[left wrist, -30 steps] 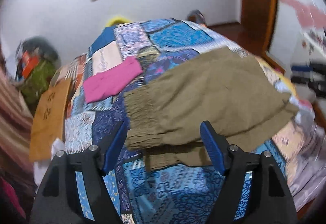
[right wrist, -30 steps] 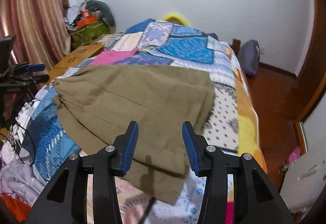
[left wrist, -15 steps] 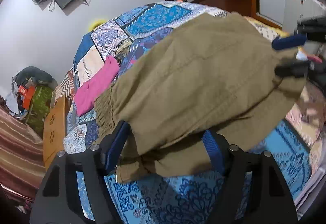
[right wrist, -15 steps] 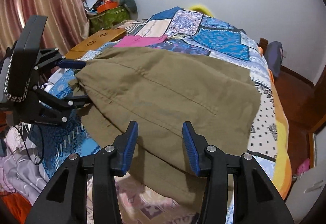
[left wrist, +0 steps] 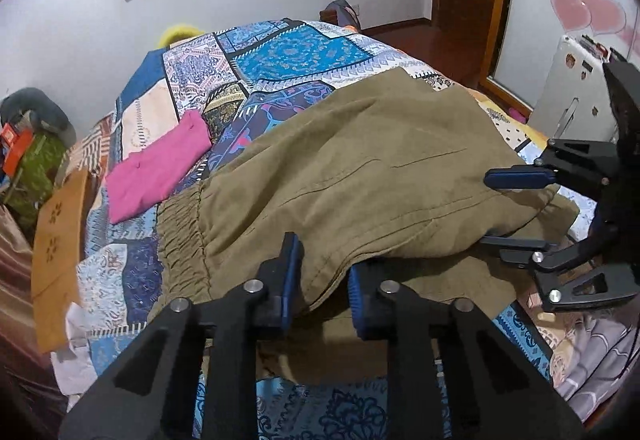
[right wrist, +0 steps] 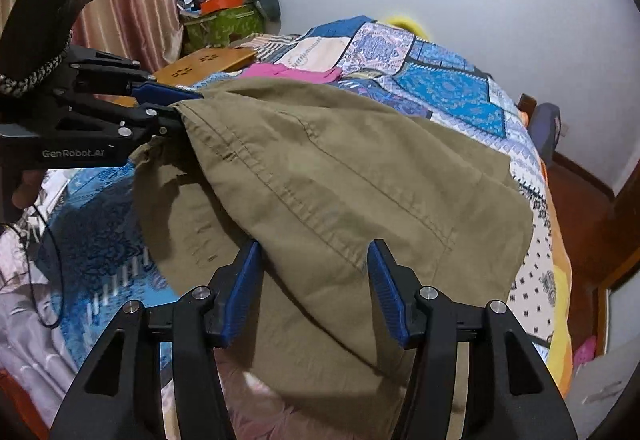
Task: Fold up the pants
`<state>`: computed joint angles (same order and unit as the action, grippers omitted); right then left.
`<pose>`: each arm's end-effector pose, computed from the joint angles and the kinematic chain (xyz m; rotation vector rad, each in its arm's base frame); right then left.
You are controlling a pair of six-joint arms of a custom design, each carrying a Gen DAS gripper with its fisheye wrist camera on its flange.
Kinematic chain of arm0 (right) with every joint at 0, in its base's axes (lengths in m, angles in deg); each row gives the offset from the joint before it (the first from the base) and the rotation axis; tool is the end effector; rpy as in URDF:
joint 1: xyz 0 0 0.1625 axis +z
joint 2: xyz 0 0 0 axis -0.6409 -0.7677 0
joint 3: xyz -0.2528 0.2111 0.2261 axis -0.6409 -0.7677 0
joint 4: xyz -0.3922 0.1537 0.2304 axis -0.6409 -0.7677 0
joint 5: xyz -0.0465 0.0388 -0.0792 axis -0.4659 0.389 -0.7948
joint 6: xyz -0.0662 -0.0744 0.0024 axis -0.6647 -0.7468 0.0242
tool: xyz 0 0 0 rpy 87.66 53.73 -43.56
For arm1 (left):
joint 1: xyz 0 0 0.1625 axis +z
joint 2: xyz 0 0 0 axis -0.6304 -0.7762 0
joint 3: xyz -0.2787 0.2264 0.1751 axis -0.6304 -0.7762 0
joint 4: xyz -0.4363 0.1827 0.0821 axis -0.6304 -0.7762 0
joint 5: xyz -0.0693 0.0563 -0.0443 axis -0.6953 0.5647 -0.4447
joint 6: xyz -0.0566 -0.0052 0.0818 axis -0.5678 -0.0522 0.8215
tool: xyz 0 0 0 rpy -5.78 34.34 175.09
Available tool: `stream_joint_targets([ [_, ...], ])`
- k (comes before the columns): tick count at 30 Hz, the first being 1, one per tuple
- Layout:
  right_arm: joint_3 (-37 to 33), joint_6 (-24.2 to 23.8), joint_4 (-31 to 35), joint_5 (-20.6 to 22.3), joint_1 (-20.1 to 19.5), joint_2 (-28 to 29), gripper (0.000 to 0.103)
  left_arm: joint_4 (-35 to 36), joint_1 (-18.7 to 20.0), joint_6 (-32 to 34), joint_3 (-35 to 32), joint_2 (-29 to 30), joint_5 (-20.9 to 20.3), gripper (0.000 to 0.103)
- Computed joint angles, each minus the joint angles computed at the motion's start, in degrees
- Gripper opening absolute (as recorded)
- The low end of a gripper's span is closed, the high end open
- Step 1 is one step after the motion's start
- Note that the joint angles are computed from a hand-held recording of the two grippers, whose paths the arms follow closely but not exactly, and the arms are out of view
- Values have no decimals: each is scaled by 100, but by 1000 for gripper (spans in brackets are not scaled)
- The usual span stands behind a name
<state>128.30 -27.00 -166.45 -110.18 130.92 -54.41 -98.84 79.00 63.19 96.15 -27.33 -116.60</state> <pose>0.1115 -0.4753 0.2333 0.8193 -2.3847 0.7096 -0.3210 -0.5256 0.0194 1.0988 2.2364 -0.4295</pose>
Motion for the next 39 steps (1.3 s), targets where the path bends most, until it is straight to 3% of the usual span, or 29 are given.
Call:
stream_joint_targets([
  [2, -17, 38, 15, 132, -53, -2, 45, -1, 24, -20, 29, -49, -121, 21],
  [4, -35, 128, 113, 304, -110, -54, 28, -16, 7, 13, 61, -61, -125, 20],
  [6, -50, 207, 207, 433, -120, -109, 16, -48, -20, 36, 109, -78, -122, 18],
  [9, -11, 168, 193, 474, -56, -176, 10, -136, -73, 6, 202, -160, -147, 16],
  [16, 175, 61, 559, 657, -21, -614, 8, -43, -90, -101, 344, -423, -451, 16],
  [23, 332, 2, 994, 573, -22, -969, 8, 153, -159, -308, 624, -620, -721, 16],
  [32, 406, 331, 1335, 663, -199, -1028, 8, 434, -73, -607, 756, -707, -969, 16],
  [39, 257, 676, 2040, 800, -249, -1247, 20, 548, -118, -692, 798, -926, -1019, 22],
])
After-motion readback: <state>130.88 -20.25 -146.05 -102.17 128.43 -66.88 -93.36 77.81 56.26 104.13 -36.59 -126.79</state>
